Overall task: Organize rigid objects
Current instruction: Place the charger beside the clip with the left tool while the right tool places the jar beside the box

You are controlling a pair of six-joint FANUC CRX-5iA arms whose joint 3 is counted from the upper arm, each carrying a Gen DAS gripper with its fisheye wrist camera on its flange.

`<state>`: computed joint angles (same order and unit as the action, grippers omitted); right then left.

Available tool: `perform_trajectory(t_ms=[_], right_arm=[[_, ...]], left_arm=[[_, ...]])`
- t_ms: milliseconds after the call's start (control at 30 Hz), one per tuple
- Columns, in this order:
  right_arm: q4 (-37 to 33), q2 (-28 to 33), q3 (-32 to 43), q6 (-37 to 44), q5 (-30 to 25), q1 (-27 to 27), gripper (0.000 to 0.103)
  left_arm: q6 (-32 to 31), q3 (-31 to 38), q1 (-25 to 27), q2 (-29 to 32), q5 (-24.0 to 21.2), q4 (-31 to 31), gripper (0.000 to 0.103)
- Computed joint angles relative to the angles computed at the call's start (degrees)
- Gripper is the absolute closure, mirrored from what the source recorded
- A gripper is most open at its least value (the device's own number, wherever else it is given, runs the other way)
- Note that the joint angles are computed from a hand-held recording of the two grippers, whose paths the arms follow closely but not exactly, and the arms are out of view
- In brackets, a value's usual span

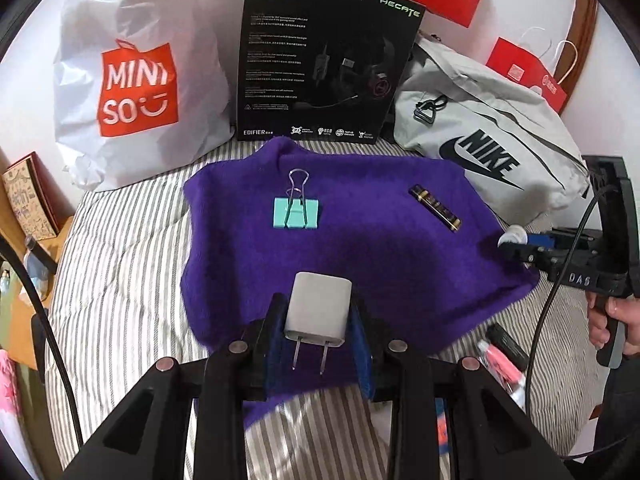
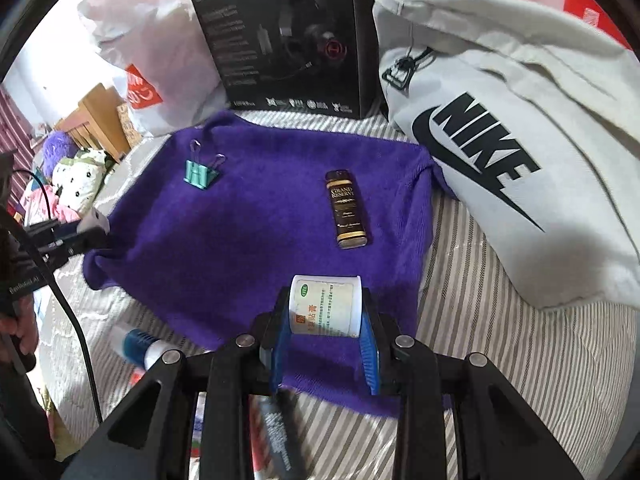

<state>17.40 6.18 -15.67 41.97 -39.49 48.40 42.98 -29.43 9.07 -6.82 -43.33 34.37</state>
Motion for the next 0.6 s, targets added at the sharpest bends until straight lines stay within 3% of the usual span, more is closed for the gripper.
perform_trajectory(t_ms=[600], right_arm=[[-5.4,8.4,6.9,8.7,-2.0,-2.8,0.072]], left_arm=[[5.4,8.7,-1.6,12.5,1.6,-3.1,0.074]])
